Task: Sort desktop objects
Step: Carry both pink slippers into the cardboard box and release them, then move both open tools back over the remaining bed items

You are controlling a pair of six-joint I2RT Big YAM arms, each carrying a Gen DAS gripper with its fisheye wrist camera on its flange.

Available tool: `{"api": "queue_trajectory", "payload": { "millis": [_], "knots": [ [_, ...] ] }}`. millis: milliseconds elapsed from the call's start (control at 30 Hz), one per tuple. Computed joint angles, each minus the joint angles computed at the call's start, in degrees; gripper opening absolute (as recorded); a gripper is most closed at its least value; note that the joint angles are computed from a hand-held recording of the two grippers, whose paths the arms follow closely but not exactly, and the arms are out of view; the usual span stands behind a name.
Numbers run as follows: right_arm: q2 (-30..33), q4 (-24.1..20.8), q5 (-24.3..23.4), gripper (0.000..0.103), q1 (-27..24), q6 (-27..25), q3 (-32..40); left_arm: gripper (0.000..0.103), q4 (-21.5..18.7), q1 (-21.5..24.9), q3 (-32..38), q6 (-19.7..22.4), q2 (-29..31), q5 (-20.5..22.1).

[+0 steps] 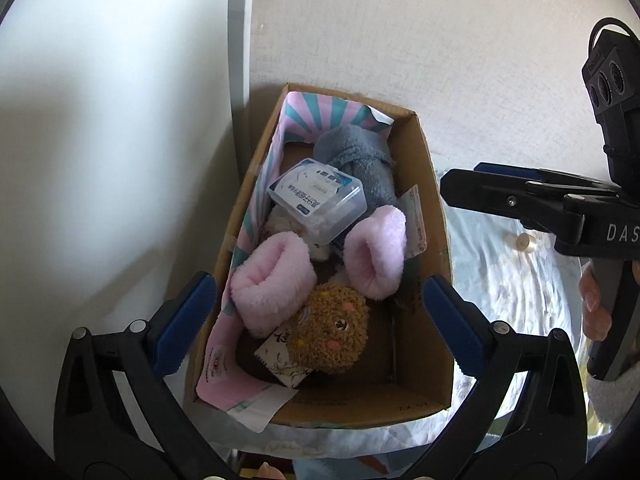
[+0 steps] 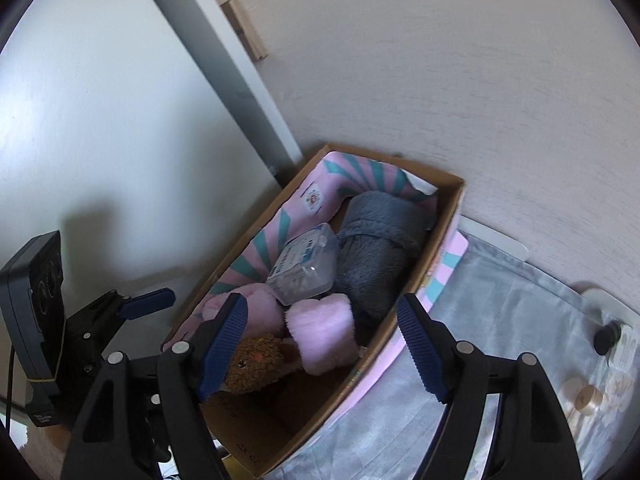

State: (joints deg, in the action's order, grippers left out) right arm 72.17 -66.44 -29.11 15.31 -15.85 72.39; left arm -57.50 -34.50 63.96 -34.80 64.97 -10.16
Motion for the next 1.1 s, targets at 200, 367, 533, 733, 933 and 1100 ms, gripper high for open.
{"api": "queue_trajectory", "payload": {
  "millis": [200,367,533,733,933,1100],
  "knots": [
    [-1.18,0.02,0.44,0.073,-0.70,1.33,-0.08,0.103,0.16,0.21,0.68,-0.41,0.46,0.42],
    [-2.37,-0.52,0.45,0.073,-2.03,1.68,0.00,0.103,-2.38,-0.40,2.74,-1.37,0.35,-0.02],
    [-3.52,-1.13,-0.27,0.073,-5.92,1.14,-0.04,0.103,-3.81,-1.34,5.64,-0.37,0.81,0.19],
    [-4.95,-1.10,-1.15,0.073,-13.45,-0.21,0.81,0.103,-1.82,-4.02,10.69,2.06,4.94,0.58],
    [-4.65,-1.79,-1.02,0.073,-22.85,-2.26,3.60,0.103,2.10,-8.15,15.83,5.94,9.07,0.80],
    [-2.65,-2.31,-0.57,0.073,-30.12,-4.54,6.64,0.103,2.37,-11.38,21.86,8.97,14.13,1.58]
  ]
}}
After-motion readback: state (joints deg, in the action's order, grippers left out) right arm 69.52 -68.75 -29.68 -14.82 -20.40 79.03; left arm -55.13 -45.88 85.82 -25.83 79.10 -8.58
